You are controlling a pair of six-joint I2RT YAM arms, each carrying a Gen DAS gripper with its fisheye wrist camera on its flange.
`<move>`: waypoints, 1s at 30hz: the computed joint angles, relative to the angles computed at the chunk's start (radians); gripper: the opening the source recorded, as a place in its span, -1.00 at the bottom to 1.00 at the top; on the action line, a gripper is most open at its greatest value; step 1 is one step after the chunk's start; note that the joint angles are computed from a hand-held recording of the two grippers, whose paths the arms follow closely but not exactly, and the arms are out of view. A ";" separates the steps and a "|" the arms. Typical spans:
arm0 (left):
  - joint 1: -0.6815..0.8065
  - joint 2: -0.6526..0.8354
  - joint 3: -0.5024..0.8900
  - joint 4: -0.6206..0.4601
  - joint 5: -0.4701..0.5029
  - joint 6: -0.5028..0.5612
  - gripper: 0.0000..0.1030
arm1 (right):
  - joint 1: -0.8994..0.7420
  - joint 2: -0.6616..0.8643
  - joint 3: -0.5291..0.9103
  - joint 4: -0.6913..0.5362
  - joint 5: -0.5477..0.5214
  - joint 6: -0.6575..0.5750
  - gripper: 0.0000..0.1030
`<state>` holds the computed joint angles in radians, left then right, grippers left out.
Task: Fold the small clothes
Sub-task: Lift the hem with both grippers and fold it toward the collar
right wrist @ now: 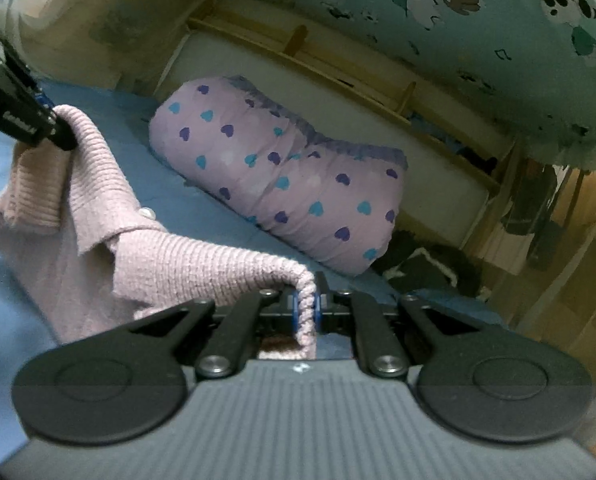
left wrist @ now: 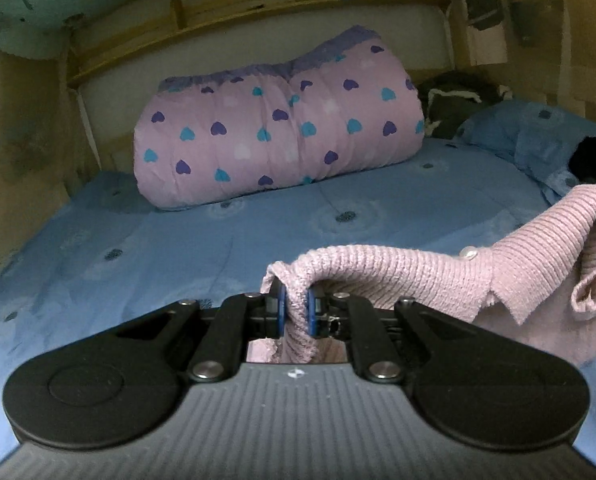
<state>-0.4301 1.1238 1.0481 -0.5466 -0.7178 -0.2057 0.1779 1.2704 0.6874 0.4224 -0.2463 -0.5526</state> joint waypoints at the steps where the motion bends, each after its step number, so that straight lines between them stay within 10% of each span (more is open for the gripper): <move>1: 0.038 0.034 0.007 0.036 0.033 0.019 -0.76 | 0.010 0.026 0.012 0.015 0.016 -0.001 -0.81; 17: 0.335 0.629 0.098 0.388 0.314 0.101 -0.75 | 0.087 0.651 0.395 0.054 0.160 -0.034 -0.81; 27: 0.344 0.628 0.101 0.366 0.337 0.097 -0.63 | 0.085 0.773 0.557 -0.155 0.160 0.028 -0.77; 30: 0.348 0.551 0.075 0.336 0.357 0.080 -0.32 | 0.071 0.749 0.568 -0.195 0.140 0.057 -0.43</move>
